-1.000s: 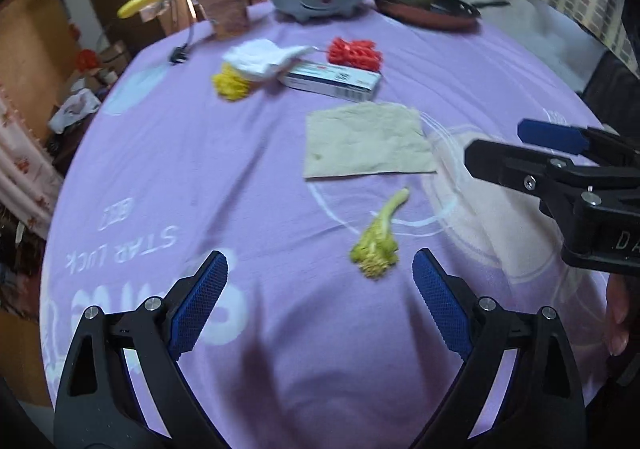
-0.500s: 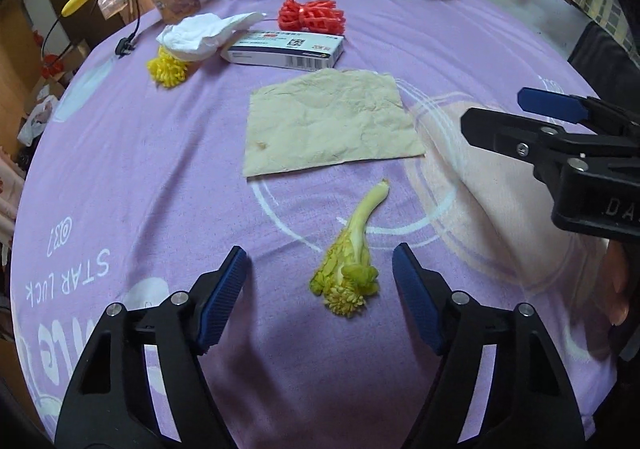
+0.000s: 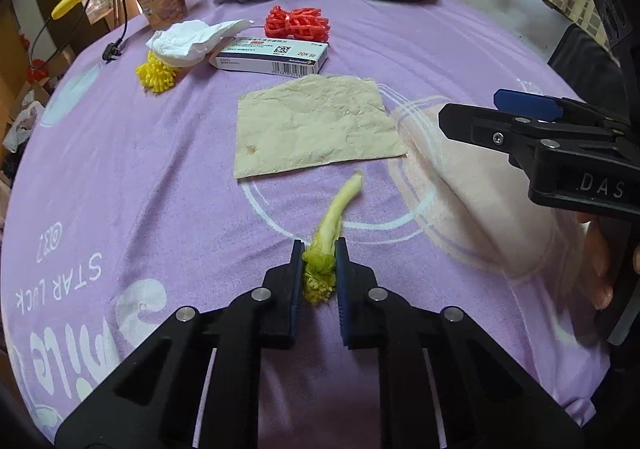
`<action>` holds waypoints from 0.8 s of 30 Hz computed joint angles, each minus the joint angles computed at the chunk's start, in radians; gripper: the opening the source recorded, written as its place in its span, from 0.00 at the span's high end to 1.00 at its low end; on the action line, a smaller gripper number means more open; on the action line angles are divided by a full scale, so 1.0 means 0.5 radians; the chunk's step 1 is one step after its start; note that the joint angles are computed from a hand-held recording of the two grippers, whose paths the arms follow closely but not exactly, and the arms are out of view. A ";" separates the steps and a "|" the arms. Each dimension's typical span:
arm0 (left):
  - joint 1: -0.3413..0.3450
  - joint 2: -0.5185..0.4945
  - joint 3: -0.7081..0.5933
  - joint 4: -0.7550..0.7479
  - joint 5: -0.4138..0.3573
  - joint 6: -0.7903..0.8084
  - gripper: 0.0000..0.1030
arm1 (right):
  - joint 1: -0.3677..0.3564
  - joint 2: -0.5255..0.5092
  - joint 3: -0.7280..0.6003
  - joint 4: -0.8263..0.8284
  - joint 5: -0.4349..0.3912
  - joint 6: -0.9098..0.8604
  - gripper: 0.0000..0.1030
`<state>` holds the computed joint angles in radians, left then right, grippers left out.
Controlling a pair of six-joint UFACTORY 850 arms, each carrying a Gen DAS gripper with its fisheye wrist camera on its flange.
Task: Collect trash
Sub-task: 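Grasp the green vegetable stem with the left gripper while the right gripper grasps the tan napkin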
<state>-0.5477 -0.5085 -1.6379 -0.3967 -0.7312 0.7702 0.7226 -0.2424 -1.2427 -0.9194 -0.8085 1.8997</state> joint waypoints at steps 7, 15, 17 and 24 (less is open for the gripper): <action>0.050 0.006 -0.024 -0.143 -0.024 0.010 0.86 | -0.004 -0.012 -0.005 0.001 -0.027 0.000 0.15; 0.168 -0.021 -0.107 -0.274 0.050 -0.069 0.85 | -0.001 -0.054 -0.052 0.002 -0.032 -0.038 0.15; 0.185 -0.032 -0.132 -0.208 0.117 -0.187 0.85 | -0.011 -0.105 -0.135 0.109 -0.021 -0.209 0.15; 0.212 -0.021 -0.136 -0.107 0.220 -0.365 0.85 | -0.052 -0.406 -0.549 0.314 -0.241 -0.948 0.16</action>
